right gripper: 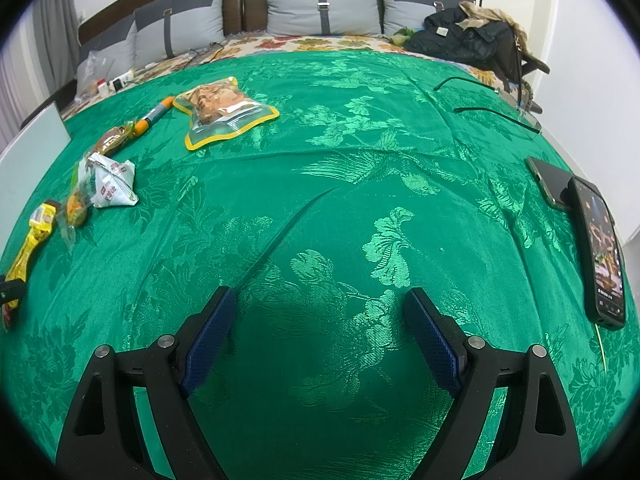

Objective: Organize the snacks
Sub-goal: 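Grasp the yellow pack with red end with the left gripper and lift, then hold the yellow pack in the left gripper above the bed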

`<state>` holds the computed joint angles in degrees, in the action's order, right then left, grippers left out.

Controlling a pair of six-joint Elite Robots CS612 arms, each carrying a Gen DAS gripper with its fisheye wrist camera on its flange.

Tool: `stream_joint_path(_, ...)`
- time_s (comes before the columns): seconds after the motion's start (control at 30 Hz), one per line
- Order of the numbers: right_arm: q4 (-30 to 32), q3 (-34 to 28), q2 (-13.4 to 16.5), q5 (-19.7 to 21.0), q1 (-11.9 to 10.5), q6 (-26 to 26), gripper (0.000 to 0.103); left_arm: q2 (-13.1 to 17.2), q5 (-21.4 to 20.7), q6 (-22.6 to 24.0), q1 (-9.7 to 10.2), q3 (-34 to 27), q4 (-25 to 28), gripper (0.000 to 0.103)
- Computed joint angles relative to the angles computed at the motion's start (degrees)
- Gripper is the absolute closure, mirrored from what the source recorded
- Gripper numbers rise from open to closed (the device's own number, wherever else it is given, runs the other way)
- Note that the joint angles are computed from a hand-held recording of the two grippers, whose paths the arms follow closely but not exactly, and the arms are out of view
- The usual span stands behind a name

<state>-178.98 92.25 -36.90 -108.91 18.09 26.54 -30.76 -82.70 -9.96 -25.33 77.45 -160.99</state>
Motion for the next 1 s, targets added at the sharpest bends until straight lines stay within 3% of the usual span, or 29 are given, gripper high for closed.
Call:
stream_joint_path(0.1,0.01,0.01,-0.02,0.0,0.0,-0.01,0.014,1.3,0.25,-0.39,0.17,-2.54,0.59,0.013)
stream_joint_path(0.17,0.01,0.01,-0.02,0.0,0.0,-0.01,0.014,2.02,-0.88,-3.21,0.78,-3.89,1.08,0.008)
stream_joint_path(0.4,0.01,0.0,-0.01,0.02,0.0,0.0,0.014,2.54,2.31,-7.12,1.61,-3.5,-1.86,0.0)
stream_joint_path(0.67,0.0,0.01,-0.02,0.03,0.0,0.0,0.014,2.28,3.39,-5.37,1.99,-0.24,-9.58,0.0)
stream_joint_path(1.0,0.01,-0.02,0.01,0.05,-0.01,0.0,0.014,2.34,1.85,-1.89,2.29,0.46,-12.3,0.0)
